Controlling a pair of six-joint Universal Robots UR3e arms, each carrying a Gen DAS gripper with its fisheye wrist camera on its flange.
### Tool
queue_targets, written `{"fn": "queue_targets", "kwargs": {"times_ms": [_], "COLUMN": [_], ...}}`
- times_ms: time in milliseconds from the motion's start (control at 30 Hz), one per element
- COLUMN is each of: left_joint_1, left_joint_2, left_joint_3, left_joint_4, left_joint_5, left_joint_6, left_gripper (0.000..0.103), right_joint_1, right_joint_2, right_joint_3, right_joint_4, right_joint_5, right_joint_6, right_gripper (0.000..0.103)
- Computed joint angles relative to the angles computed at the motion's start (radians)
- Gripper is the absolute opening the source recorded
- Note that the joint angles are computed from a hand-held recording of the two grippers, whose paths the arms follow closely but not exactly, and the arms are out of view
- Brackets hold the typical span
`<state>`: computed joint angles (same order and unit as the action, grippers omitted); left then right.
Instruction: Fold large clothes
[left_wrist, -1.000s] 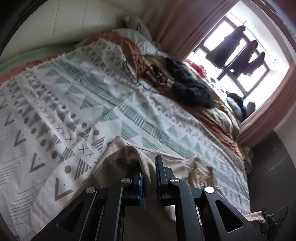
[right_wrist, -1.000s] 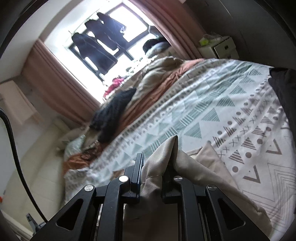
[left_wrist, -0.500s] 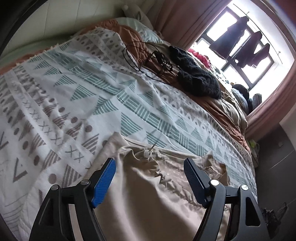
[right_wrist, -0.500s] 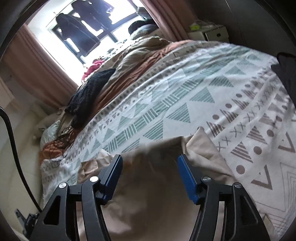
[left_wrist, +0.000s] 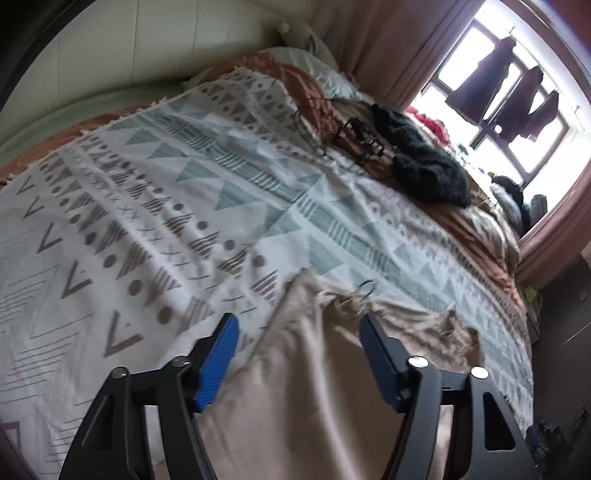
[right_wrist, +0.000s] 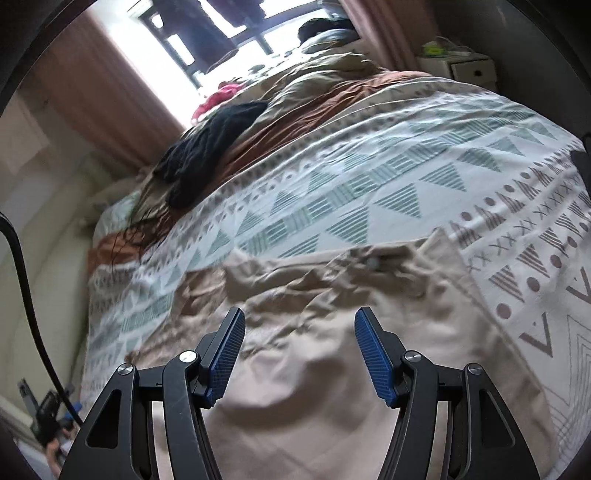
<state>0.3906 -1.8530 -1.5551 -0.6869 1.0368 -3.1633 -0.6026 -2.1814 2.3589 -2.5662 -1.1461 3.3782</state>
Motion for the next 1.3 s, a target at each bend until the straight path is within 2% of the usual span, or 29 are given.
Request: {"fn": "queue_targets", "kwargs": {"times_ms": [300,500,633,700,800,867,967,1033,1100,1300], "left_joint_1": [0.03,0.033,0.032,0.031,0.046,0.053,0.058,0.057,0.054,0.038], "left_joint_2": [0.018,0.012,-0.009,-0.033,-0.054,-0.055,-0.055,-0.055,-0.055,-0.066], "left_joint_3": [-0.045,-0.059,-0.05,-0.031,-0.012,-0.008,-0.003,0.0,0.002,0.022], "left_joint_4": [-0.079,-0.112,-0.139,-0.156,-0.18,-0.178,-0.175,-0.173,-0.168,-0.158], "left_joint_5": [0.014,0.028,0.038,0.055,0.042,0.043,0.039,0.039,0.04,0.048], "left_joint_6": [0.147,0.21,0.245,0.25,0.251,0.248,0.247,0.245,0.24,0.219], "left_gripper": [0.053,0.049,0.048,0.044,0.043,0.043,0.043,0.043,0.043,0.043], "right_joint_1": [0.39,0.601,0.685,0.696,0.698,0.705,0.717,0.701,0.697,0.681], "right_joint_2": [0.311,0.583,0.757,0.817,0.92,0.984,1.041,1.05,1.051,1.047], "right_joint_3": [-0.151,-0.362,-0.525,-0.578,-0.651,-0.717,-0.778,-0.784,-0.79,-0.843], "right_joint_4": [-0.148,-0.162,-0.106,-0.073,-0.037,0.009,0.03,0.015,-0.001,-0.044], "right_joint_5": [-0.213,-0.333,-0.386,-0.396,-0.398,-0.419,-0.482,-0.454,-0.455,-0.465], "right_joint_6": [0.116,0.163,0.152,0.156,0.167,0.158,0.154,0.148,0.138,0.115], "right_gripper": [0.062,0.062,0.06,0.06,0.06,0.056,0.034,0.016,0.007,0.005]}}
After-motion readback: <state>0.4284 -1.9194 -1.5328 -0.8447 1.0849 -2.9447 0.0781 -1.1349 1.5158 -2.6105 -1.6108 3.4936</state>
